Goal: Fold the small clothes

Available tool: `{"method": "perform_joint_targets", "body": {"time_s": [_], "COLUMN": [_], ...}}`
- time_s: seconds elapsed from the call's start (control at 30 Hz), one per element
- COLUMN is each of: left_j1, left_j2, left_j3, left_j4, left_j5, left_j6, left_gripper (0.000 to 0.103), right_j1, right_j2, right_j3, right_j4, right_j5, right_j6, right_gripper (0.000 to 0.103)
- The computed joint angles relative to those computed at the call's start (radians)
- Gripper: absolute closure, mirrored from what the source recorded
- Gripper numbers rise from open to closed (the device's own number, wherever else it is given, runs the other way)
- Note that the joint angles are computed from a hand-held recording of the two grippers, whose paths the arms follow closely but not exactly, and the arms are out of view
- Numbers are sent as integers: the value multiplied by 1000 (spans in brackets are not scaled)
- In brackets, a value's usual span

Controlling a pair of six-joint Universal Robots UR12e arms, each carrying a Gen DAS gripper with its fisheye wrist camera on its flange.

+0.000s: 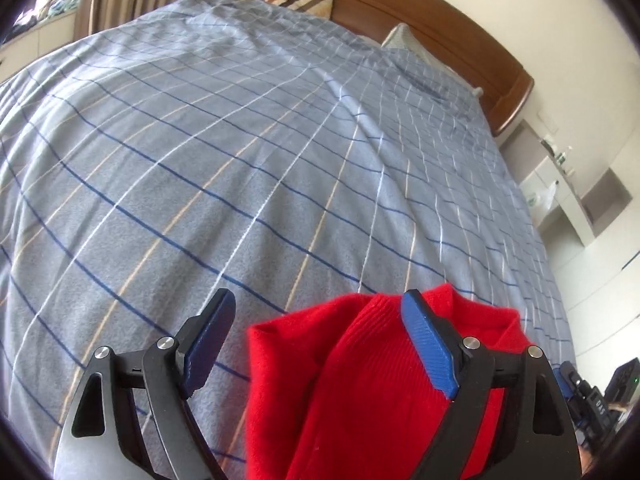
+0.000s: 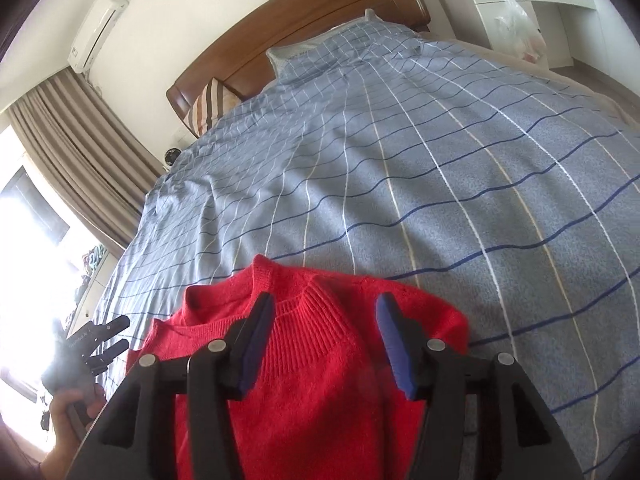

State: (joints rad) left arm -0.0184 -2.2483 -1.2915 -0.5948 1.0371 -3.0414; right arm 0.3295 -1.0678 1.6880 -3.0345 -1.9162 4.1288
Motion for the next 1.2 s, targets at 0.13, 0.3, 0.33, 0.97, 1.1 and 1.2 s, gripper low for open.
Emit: {"method": "perform_joint_targets", "body": {"time_s": [0.13,0.3,0.33,0.97,1.1,1.2], "left_j1": [32,86,94,104,109,107], "left_j2": [76,214,239,259,257,257], "left_j3": [-106,-339,-387,-594,-606,-609], "left_j4": [20,89,112,375,403,409], "left_j5": [-36,-76,-69,-38,-54,-47], "left_j6": [125,315,351,450,451,452], "left_gripper": [16,8,7,1,1,1], "right_j1": [46,147,170,332,333,336], "right_j2": [-38,-68,-70,-33,-29,-26], "right_j3": [27,61,67,143,143,142], "right_j4": [-3,48,63,110,93,88], "right_j5": [-12,-59,-85,-332,-334,-340], "right_j6": [-124,-175,-172,-65,-73,-78], "right_gripper": [49,49,48,26,26,26]}}
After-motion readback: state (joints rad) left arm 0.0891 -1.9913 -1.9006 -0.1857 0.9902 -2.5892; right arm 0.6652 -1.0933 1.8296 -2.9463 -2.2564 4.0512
